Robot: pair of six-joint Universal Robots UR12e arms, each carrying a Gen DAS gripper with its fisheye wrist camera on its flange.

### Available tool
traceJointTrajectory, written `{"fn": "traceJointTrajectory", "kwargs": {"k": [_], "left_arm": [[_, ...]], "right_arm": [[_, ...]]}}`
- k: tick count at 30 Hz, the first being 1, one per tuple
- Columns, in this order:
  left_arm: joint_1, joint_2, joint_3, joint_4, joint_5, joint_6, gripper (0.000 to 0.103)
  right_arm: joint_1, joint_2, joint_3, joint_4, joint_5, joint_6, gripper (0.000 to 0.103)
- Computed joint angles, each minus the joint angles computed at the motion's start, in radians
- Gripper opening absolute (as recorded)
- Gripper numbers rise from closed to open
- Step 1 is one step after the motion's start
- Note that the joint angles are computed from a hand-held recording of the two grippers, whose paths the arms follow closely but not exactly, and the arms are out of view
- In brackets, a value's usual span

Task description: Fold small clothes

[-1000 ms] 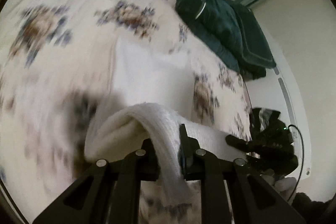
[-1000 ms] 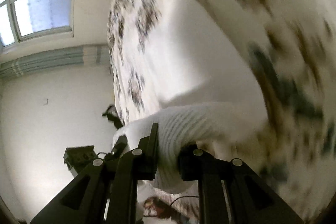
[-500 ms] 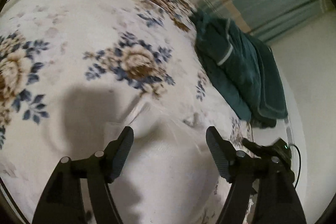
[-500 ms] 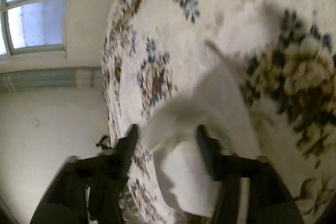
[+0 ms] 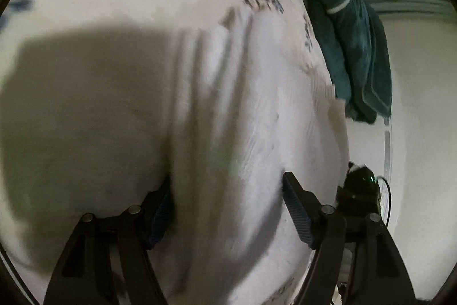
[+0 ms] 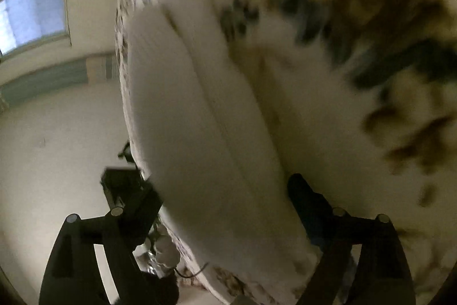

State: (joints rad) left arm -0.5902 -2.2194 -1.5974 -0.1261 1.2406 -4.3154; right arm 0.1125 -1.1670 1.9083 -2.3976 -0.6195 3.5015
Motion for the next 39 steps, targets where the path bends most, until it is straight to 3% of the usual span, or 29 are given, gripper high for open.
{"fn": "traceJointTrajectory", "kwargs": {"k": [1, 2, 3, 7, 10, 19, 25, 29, 30, 32, 33, 35, 39], "left_arm": [[-0.005, -0.001, 0.006, 0.004, 0.013, 0.015, 0.068], [-0.01, -0.002, 0.011, 0.009, 0.027, 0.031, 0.058], [-0.014, -0.002, 0.017, 0.003, 0.037, 0.046, 0.039], [-0.023, 0.02, 0.002, 0.047, 0.08, 0.026, 0.032], [-0.034, 0.042, -0.003, 0.04, 0.087, 0.034, 0.032], [-0.082, 0.143, -0.081, 0.017, 0.131, -0.026, 0.032], [-0.183, 0.21, -0.17, -0.035, 0.167, -0.197, 0.032], [-0.245, 0.212, -0.197, -0.102, 0.141, -0.309, 0.038], [-0.253, 0.209, -0.201, -0.11, 0.134, -0.343, 0.045], [-0.266, 0.22, -0.191, -0.204, 0.148, -0.392, 0.051], [-0.273, 0.231, -0.181, -0.251, 0.178, -0.392, 0.061], [-0.278, 0.249, -0.166, -0.29, 0.241, -0.376, 0.073], [-0.265, 0.265, -0.119, -0.396, 0.32, -0.287, 0.074]], "right_arm": [[0.007, 0.011, -0.009, 0.015, 0.007, -0.013, 0.096], [0.013, 0.021, -0.017, 0.027, 0.018, -0.027, 0.097], [0.02, 0.028, -0.023, 0.016, 0.013, -0.022, 0.096], [0.03, 0.025, -0.037, 0.04, 0.016, -0.042, 0.053], [0.037, -0.005, -0.038, 0.069, -0.021, -0.044, 0.041], [0.043, -0.13, 0.014, 0.224, 0.021, -0.13, 0.039], [0.037, -0.26, 0.152, 0.373, 0.04, -0.212, 0.039], [0.042, -0.33, 0.246, 0.462, -0.021, -0.246, 0.04], [0.042, -0.339, 0.263, 0.468, -0.038, -0.245, 0.043], [0.05, -0.344, 0.266, 0.494, -0.117, -0.249, 0.054], [0.062, -0.339, 0.253, 0.496, -0.159, -0.237, 0.061], [0.072, -0.343, 0.224, 0.536, -0.237, -0.243, 0.062], [0.091, -0.36, 0.152, 0.548, -0.352, -0.282, 0.062]]}}
